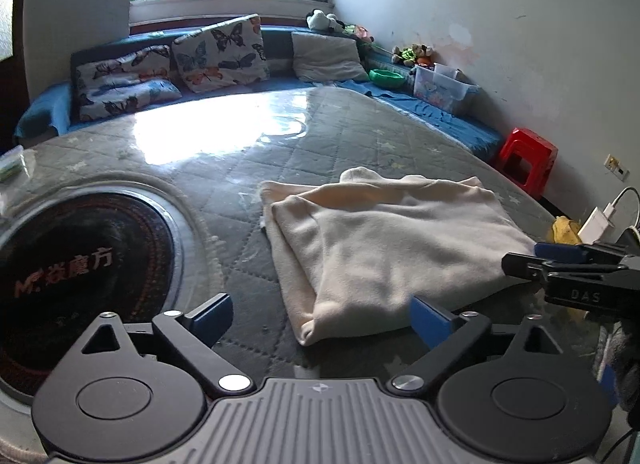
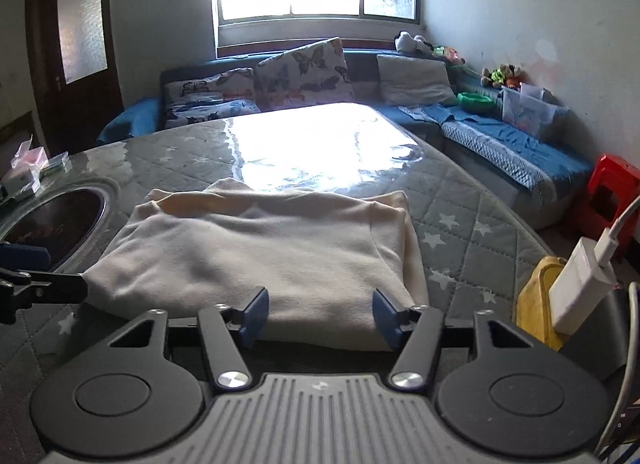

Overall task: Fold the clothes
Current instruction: 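Open both grippers and release the folded shirt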

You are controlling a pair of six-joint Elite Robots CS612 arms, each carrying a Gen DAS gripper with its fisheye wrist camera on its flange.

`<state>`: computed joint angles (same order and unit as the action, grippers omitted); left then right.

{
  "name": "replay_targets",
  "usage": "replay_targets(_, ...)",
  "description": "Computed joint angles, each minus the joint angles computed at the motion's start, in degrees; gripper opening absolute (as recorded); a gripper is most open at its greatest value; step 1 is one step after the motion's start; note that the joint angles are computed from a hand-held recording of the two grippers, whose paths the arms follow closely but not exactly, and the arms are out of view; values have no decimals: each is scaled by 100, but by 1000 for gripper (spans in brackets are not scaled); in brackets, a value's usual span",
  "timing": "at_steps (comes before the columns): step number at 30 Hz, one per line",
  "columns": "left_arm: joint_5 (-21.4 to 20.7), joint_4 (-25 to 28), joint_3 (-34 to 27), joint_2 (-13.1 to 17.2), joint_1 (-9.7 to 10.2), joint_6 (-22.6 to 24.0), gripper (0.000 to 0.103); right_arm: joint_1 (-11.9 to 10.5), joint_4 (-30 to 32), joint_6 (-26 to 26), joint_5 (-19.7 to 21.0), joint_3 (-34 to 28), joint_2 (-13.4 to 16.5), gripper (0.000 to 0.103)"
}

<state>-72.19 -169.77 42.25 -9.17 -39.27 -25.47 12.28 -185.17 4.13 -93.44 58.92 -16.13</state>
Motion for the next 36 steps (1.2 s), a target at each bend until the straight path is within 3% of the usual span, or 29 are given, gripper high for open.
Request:
replay_targets(3,40,-139,146,-60,-14,4,103,6,-63,36,42,47,-21,74)
replay_targets(6,124,-261,298,-128,-36,45,103,27,-157,4,70,105,-45,78)
replay_targets(8,176,-344,398,-172,-51,93,103,54,-228,-4,24,140,-59,90)
replay_targets(14,351,-614,655,-275,-100,240,103,141,-408,-126,-149,223,-100,103)
replay_targets(20,522,-815,899,-386,-149,327,103,221,-527,-187,-350,296,-138,103)
replay_targets(36,529,-1030,1394,-612,-231,338,103,290,-678,-49,-353,650,-288,103)
